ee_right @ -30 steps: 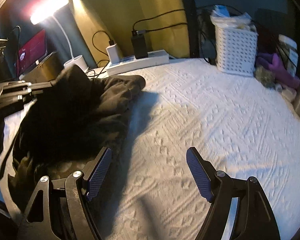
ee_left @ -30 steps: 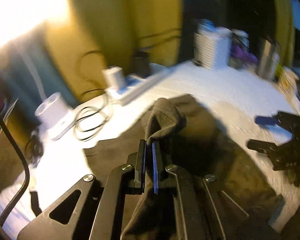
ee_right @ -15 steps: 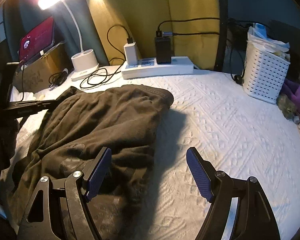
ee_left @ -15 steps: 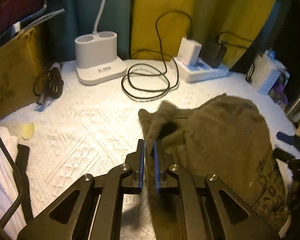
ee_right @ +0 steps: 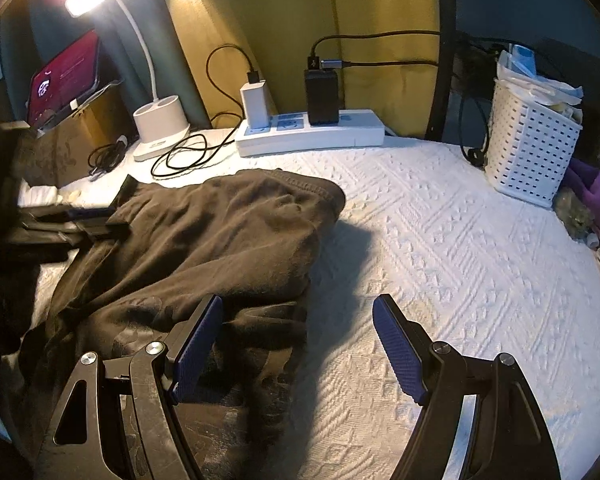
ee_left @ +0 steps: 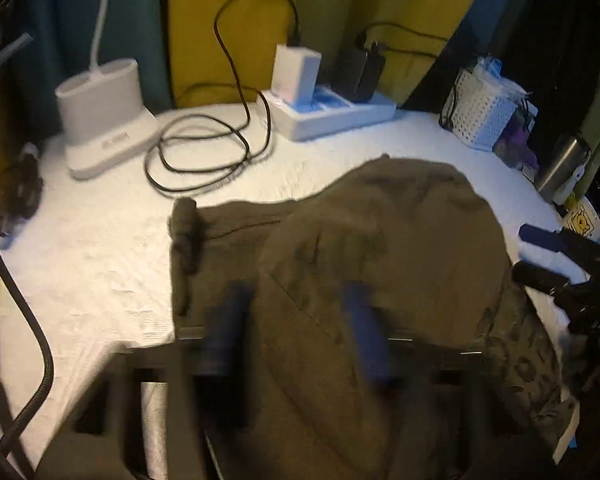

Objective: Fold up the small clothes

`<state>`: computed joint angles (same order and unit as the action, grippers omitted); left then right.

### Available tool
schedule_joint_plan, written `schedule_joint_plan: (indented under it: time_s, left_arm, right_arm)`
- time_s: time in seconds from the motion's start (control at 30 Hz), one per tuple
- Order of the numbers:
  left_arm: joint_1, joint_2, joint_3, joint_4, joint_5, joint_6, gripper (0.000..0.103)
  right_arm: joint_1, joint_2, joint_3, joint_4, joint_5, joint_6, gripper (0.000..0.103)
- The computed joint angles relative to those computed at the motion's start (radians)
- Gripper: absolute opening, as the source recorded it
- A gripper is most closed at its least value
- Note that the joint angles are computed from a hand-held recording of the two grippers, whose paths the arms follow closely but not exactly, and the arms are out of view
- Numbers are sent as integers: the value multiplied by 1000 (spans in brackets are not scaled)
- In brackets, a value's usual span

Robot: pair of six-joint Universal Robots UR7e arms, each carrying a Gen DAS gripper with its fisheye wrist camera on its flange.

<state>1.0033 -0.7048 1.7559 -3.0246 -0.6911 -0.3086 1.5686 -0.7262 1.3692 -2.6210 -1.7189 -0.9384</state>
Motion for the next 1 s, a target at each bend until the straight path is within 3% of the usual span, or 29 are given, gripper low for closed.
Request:
schedule_joint_plan:
  time_s: [0.07, 0.2, 0.3, 0.37, 0.43, 0.5, 0.7, 0.87, 0.97, 1.0]
  left_arm:
    - [-3, -1, 2, -19, -2, 23, 6]
    - [-22, -12, 15, -100, 58, 69, 5]
    - [-13, -27, 11, -69, 84, 52, 5]
    - [-3, -47, 13, -24, 57, 1, 7]
    - [-10, -63, 20, 23, 55, -46, 15]
    - [-37, -69, 46, 9, 100, -57, 50]
    - [-125, -120, 161, -40, 83, -122, 52]
    - [-177, -123, 253, -87, -58, -188, 52]
    - [-206, -103, 287, -100, -97, -225, 52]
    - [-215, -99, 300, -106, -107, -239, 57]
  right_arm:
    - [-2, 0, -3, 0, 2, 5, 79]
    - [-5, 12, -17, 1, 2, 8, 79]
    - [-4, 22, -20, -8, -7, 4, 79]
    - [-4, 19, -13, -15, -11, -1, 79]
    - [-6, 8, -1, -22, -6, -6, 79]
    - [-10, -8, 18, -32, -1, -9, 79]
    - [-29, -64, 86, -59, 2, -7, 79]
    - [-48, -120, 156, -87, 3, 2, 79]
    - [-61, -157, 201, -95, 5, 8, 79]
    - [-66, -171, 216, -95, 5, 10, 79]
